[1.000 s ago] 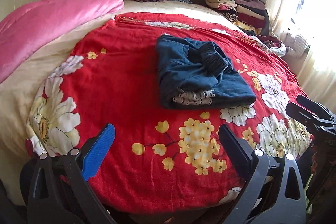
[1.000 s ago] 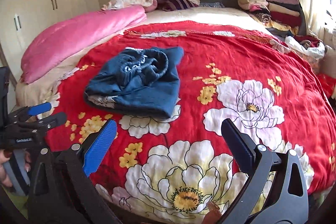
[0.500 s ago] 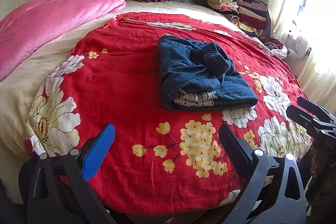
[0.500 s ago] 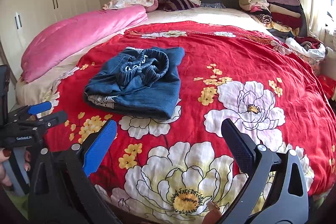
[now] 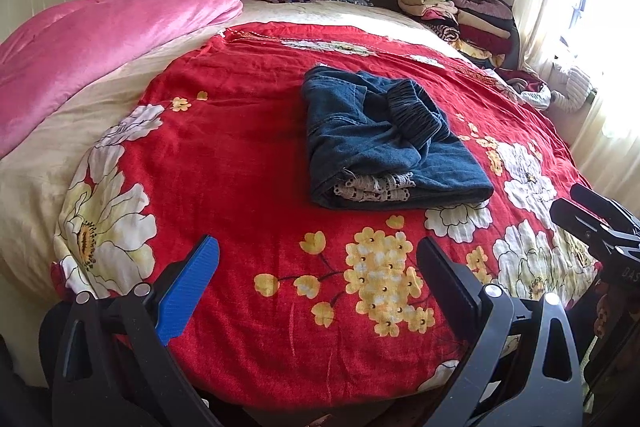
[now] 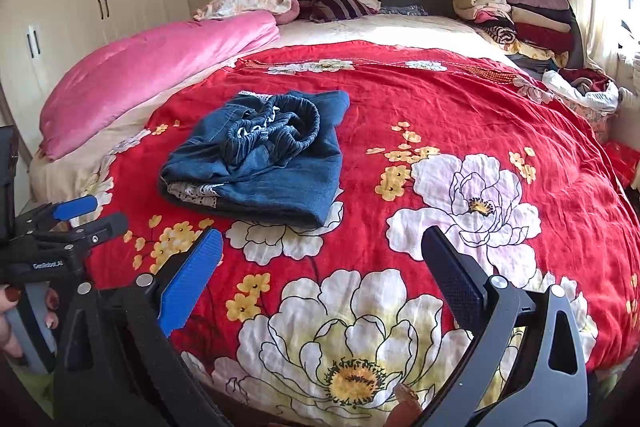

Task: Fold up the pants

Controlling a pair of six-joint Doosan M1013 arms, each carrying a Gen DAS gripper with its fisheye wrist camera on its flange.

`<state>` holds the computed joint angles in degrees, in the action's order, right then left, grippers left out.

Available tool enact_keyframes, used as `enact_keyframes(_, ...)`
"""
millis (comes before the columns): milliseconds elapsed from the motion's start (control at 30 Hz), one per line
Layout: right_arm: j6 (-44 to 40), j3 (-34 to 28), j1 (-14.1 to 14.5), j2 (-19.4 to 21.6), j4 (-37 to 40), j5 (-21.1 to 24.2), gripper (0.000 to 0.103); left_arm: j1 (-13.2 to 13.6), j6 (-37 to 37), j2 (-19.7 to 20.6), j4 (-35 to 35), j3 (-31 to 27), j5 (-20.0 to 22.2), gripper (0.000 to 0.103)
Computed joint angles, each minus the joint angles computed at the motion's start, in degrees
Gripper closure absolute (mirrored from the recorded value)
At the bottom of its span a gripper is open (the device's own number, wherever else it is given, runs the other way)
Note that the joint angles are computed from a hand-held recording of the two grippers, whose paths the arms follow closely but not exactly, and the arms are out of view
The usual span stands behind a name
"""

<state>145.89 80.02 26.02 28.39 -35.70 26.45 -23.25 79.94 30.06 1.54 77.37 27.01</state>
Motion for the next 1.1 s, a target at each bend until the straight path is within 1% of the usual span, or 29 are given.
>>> enact_keyframes(433,0.1,0.0,0.0,-0.1,0.0,0.1,0.009,0.1,0.3,0.1,-0.4,-0.2,0.2,0.004)
enact_keyframes(500,0.1,0.0,0.0,-0.1,-0.1,0.0,0.009,0.0,-0.7,-0.1,0.6,0.0,0.1,0.004)
enact_keyframes(1100,0.5,0.0,0.1,-0.2,-0.4,0.2,0.009,0.2,-1.3,-0.3,0.9,0.3,-0.2,0.004)
